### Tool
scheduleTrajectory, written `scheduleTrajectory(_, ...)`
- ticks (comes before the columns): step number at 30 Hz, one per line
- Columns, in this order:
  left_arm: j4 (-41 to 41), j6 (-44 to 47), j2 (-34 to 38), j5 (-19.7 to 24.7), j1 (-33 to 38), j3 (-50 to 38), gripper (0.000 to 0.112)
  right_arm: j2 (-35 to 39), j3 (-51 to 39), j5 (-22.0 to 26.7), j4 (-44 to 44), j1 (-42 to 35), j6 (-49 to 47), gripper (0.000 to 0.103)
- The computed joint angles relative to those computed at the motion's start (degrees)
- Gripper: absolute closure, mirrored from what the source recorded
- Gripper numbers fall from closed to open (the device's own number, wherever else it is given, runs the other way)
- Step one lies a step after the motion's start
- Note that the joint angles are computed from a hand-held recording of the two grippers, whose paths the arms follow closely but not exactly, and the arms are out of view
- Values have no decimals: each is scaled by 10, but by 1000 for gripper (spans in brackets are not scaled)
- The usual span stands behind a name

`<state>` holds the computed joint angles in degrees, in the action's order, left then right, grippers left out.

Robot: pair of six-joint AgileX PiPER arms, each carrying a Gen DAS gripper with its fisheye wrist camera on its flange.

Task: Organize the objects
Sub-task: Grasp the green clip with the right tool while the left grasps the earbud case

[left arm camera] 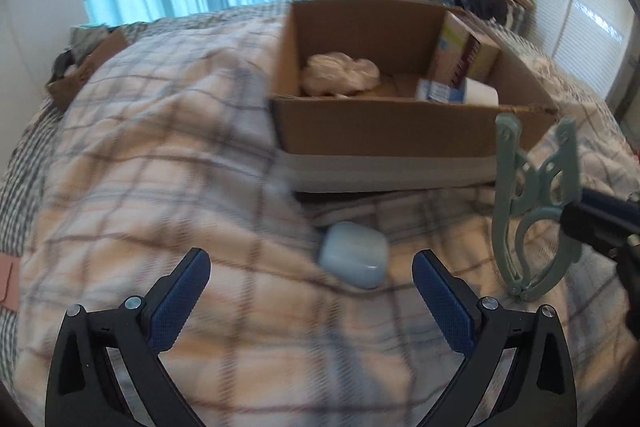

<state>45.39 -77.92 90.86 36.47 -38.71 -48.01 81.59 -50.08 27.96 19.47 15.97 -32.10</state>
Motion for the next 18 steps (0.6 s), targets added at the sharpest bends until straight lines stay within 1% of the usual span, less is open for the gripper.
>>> scheduleTrajectory(1,0,1,22,-13,1,-12,9,-1,-2,8,24,-19,-30,90)
scheduleTrajectory(3,13,-11,54,-10,-3,-30,9,-1,-6,15,43,-42,-55,90)
scheduleTrajectory(4,11,4,76,-18,1,-42,9,-1,-4,15,60,-53,-74,90)
scheduleTrajectory(6,-10,27,97,-31,11,-54,9,8,-7,20,99,-69,-110,90)
scheduleTrajectory(7,-5,24,109,-33,13,-59,11,13,-7,20,116,-76,-126,90)
scheduleTrajectory(9,-4,34,130,-39,17,-70,22,16,-3,21,139,-83,-149,90)
scheduleTrajectory(10,-27,65,143,-52,25,-77,37,19,-3,23,151,-87,-159,90)
scheduleTrajectory(11,-46,90,151,-57,29,-83,46,21,-3,26,161,-92,-168,90)
scheduleTrajectory(12,-59,110,162,-54,30,-92,48,25,-4,28,172,-95,-177,90)
scheduleTrajectory(13,-60,117,166,-56,28,-94,56,26,-4,32,182,-101,-186,90)
scheduleTrajectory(14,-60,120,164,-61,27,-91,60,26,-4,34,188,-104,-191,90)
scheduleTrajectory(18,-56,115,143,-72,19,-71,60,17,5,32,194,-107,-195,90)
